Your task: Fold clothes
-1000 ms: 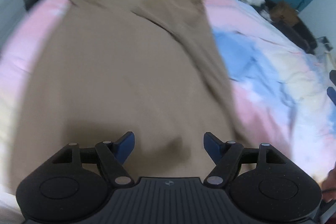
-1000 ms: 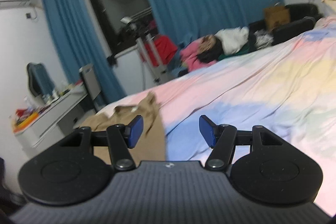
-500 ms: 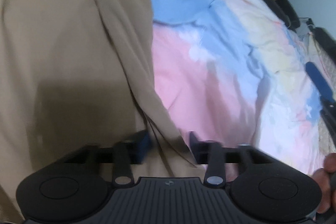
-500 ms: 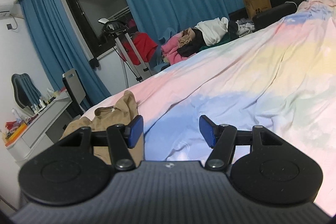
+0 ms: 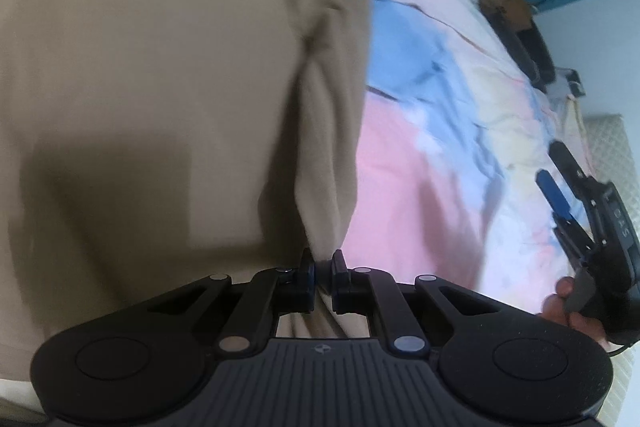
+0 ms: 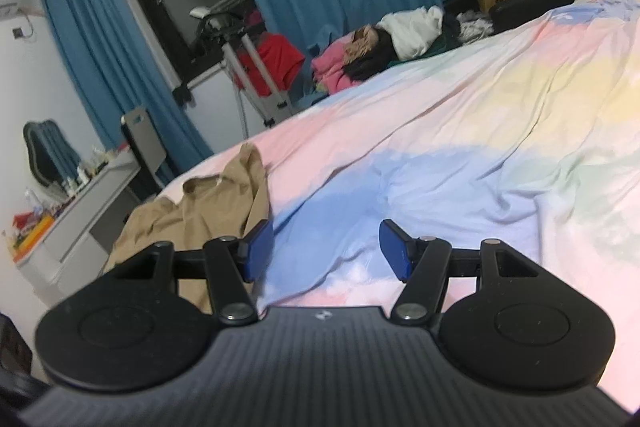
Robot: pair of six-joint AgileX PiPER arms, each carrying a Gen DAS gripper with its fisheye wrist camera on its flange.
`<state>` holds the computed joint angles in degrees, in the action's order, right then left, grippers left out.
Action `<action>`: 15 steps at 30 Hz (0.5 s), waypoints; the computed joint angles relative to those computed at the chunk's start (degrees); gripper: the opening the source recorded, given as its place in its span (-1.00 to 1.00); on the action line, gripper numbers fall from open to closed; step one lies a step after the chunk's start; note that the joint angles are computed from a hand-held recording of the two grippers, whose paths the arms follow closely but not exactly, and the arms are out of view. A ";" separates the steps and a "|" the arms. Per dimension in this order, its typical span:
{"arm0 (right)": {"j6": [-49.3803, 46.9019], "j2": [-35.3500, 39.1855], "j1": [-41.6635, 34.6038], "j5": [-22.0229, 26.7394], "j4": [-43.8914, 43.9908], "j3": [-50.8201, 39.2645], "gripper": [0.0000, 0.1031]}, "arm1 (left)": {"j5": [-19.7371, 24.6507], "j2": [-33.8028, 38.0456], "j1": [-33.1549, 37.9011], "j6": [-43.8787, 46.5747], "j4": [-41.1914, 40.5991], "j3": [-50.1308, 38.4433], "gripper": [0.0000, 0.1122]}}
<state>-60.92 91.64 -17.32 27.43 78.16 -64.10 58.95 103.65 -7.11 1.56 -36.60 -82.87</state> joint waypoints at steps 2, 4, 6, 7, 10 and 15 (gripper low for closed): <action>3.00 1.45 0.14 4.30 -4.04 -1.80 0.21 | -0.11 0.00 1.69 3.40 -0.42 1.13 -0.86; 4.46 2.85 0.45 9.10 -7.03 -3.43 0.21 | -1.11 -0.05 3.30 7.54 -2.85 3.39 -0.85; 5.41 3.74 1.46 13.04 -9.70 -4.43 0.21 | -2.45 0.30 4.62 11.32 -5.84 5.69 -0.82; 6.37 4.21 1.97 15.39 -11.17 -4.97 0.21 | -3.03 0.54 5.28 12.66 -7.17 6.66 -0.81; 8.78 5.00 3.95 20.61 -15.03 -5.31 0.20 | -4.51 1.47 7.25 16.80 -11.24 9.34 -0.82; 17.08 3.25 11.88 14.27 -26.45 -3.32 0.20 | -10.28 -2.90 8.15 20.44 -11.43 12.94 -0.82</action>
